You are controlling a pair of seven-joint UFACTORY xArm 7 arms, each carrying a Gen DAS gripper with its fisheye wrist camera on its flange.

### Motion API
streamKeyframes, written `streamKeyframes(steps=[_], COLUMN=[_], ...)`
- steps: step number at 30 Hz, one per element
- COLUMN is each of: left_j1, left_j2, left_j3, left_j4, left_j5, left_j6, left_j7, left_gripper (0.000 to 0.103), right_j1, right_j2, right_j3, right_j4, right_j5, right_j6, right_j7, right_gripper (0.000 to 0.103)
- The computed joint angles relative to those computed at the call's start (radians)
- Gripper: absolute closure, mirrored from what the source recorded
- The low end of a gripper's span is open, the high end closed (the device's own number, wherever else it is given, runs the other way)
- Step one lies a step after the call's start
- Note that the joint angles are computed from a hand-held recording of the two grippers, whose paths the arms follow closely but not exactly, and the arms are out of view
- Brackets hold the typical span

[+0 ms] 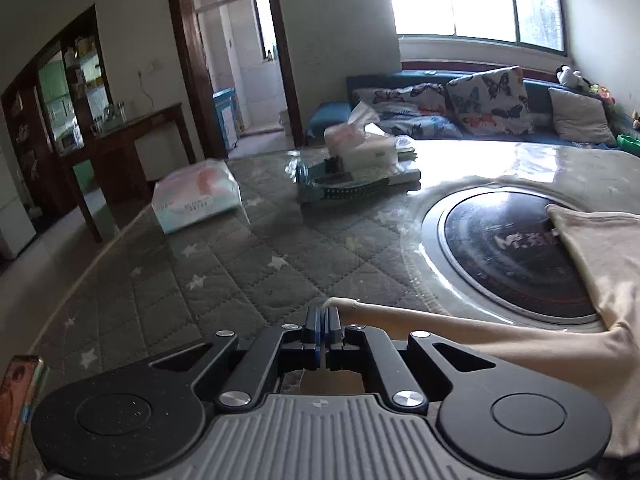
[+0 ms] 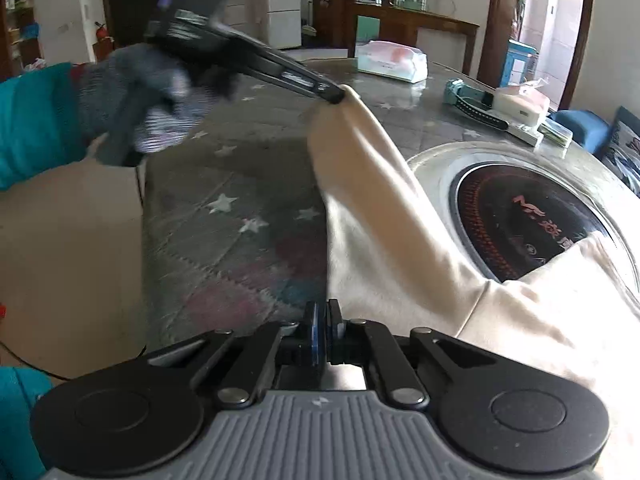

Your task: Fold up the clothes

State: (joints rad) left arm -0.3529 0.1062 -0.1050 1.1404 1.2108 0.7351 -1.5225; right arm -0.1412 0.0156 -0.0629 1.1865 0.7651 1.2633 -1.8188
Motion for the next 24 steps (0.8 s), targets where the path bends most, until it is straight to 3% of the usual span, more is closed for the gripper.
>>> streamKeyframes(steps=[5, 8, 11, 14, 19, 22, 24], left_j1=[0.002, -0.005, -0.009, -0.01, -0.044, -0.085, -0.108], left_j2=[0.055, 0.049, 0.005, -0.01, 0.03, 0.056, 0.057], left_j3=[0.019, 0.026, 0.015, -0.007, -0.025, -0.021, -0.015], left_j4=[0.038, 0.039, 0.008, -0.005, 0.005, 0.019, 0.018], left_j5=[-0.058, -0.087, -0.071, -0.09, -0.106, -0.086, -0.048], left_j6=[0.024, 0.05, -0.004, -0.103, -0.212, -0.175, -0.141], left_j7=[0.04, 0.026, -0.016, -0.013, 0.012, 0.02, 0.01], left_gripper=[0.1, 0.098, 0.098, 0.098, 0.096, 0.096, 0.096], right_j1=[-0.011, -0.023, -0.036, -0.032, -0.04, -0.057, -0.067], right_j2=[0.007, 0.007, 0.008, 0.013, 0.003, -0.003, -0.013], right_j3=[-0.007, -0.013, -0.02, -0.013, -0.018, -0.033, -0.041], right_j4=[0.025, 0.035, 0.034, 0.026, 0.012, 0.015, 0.008], right_j5=[-0.023, 0.017, 0.068, 0.035, 0.009, 0.026, 0.039], right_j6=[0.08, 0.085, 0.046, 0.005, 0.057, 0.088, 0.076], right_j7=[0.001, 0.029, 0.068, 0.095, 0.069, 0.058, 0.065], right_gripper=[0.099, 0.093, 0.091, 0.091, 0.086, 0.086, 0.079])
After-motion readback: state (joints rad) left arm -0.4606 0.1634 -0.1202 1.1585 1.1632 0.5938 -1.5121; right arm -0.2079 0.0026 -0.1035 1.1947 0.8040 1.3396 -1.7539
